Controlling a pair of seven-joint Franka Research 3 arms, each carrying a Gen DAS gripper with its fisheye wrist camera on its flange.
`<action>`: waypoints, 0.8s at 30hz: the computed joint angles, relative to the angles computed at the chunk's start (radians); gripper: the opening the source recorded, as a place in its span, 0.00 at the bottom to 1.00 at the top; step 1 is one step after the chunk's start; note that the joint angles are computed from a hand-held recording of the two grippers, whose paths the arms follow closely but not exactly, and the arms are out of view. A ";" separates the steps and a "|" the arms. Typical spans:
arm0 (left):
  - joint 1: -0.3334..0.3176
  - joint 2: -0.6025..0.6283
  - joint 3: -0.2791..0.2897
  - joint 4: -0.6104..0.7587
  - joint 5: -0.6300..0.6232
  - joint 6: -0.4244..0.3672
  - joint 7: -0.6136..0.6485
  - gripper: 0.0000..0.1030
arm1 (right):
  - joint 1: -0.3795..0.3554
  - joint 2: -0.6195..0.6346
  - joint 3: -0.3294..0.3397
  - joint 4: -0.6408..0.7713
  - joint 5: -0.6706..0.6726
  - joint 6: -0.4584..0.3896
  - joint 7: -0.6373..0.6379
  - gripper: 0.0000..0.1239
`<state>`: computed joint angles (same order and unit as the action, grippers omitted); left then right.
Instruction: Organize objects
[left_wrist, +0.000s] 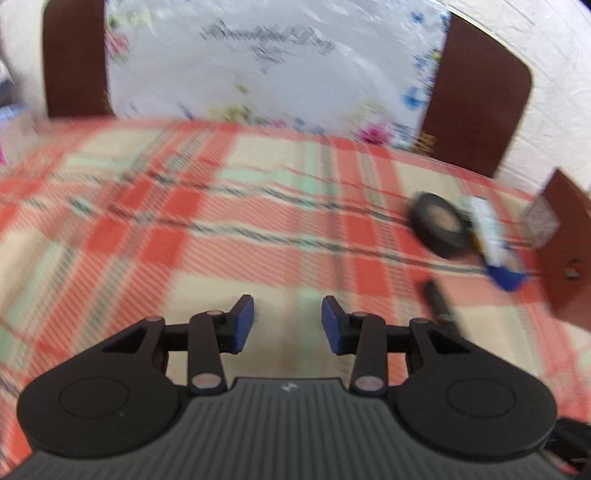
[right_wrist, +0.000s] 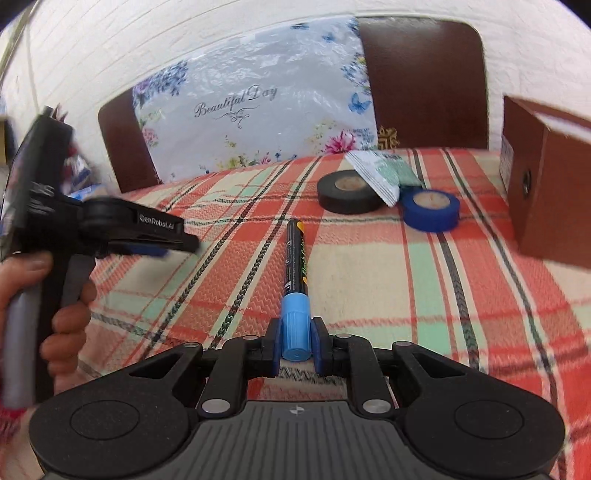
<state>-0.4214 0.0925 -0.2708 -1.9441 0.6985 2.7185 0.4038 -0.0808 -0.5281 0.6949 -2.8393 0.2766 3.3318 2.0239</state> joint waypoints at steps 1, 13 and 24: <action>0.009 0.001 -0.022 -0.002 -0.118 0.027 0.086 0.43 | 0.056 0.018 -0.064 -0.005 0.002 0.010 0.000 0.12; -0.051 0.095 -0.088 0.119 -0.553 -0.033 0.436 0.26 | 0.686 -0.033 -0.753 -0.133 -0.028 0.123 0.031 0.13; -0.192 0.243 -0.074 0.486 -0.315 -0.046 0.556 0.19 | 0.373 -0.154 -0.513 -0.182 0.066 0.268 -0.115 0.12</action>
